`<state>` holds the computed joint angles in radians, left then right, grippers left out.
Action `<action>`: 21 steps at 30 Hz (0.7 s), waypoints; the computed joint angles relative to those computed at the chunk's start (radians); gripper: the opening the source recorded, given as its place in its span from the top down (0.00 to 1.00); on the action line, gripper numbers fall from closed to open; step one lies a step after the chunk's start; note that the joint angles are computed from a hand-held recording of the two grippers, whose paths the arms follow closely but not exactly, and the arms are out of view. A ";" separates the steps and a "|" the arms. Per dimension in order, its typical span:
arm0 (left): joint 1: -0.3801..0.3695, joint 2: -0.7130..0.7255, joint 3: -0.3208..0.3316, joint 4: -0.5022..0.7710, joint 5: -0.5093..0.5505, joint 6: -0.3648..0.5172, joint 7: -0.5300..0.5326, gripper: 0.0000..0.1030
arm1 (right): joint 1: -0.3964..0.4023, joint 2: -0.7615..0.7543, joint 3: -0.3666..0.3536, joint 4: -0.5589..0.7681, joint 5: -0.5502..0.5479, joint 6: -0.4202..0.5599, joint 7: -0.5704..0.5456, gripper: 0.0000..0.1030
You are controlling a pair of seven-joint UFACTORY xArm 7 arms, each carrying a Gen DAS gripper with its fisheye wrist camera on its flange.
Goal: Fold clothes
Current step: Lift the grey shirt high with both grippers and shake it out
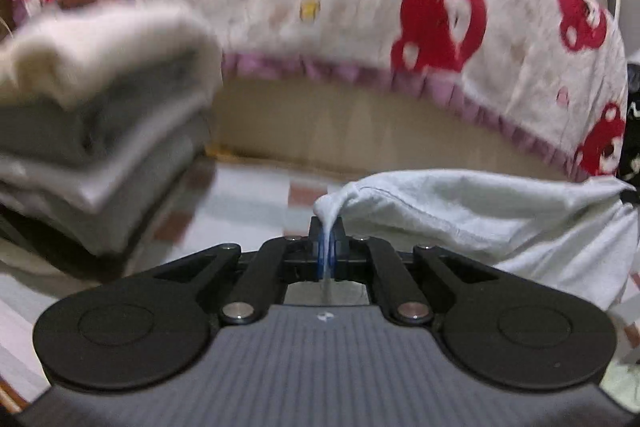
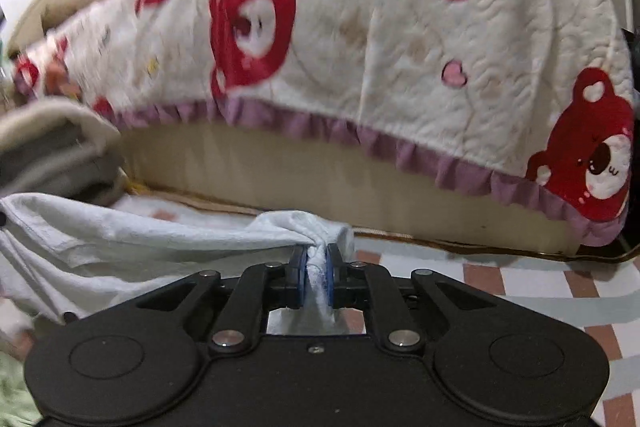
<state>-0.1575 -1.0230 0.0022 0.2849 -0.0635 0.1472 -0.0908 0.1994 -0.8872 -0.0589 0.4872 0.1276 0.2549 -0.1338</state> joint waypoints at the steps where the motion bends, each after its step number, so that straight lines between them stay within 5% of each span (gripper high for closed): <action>1: 0.025 -0.031 -0.030 0.011 0.005 0.016 -0.018 0.98 | 0.011 -0.027 -0.012 0.003 0.004 0.015 -0.006 0.90; 8: 0.100 -0.107 -0.100 0.230 0.044 0.109 -0.084 0.98 | 0.099 -0.129 -0.090 0.139 0.026 0.094 -0.122 0.91; 21: 0.209 -0.014 -0.182 0.776 0.146 0.286 -0.089 0.98 | 0.169 -0.059 -0.085 0.650 0.048 0.265 -0.286 0.91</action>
<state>0.0514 -1.0366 -0.1795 1.0613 0.0824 0.4333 -0.1793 0.3687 -0.9466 -0.1441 1.1371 0.1761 0.5203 -0.4202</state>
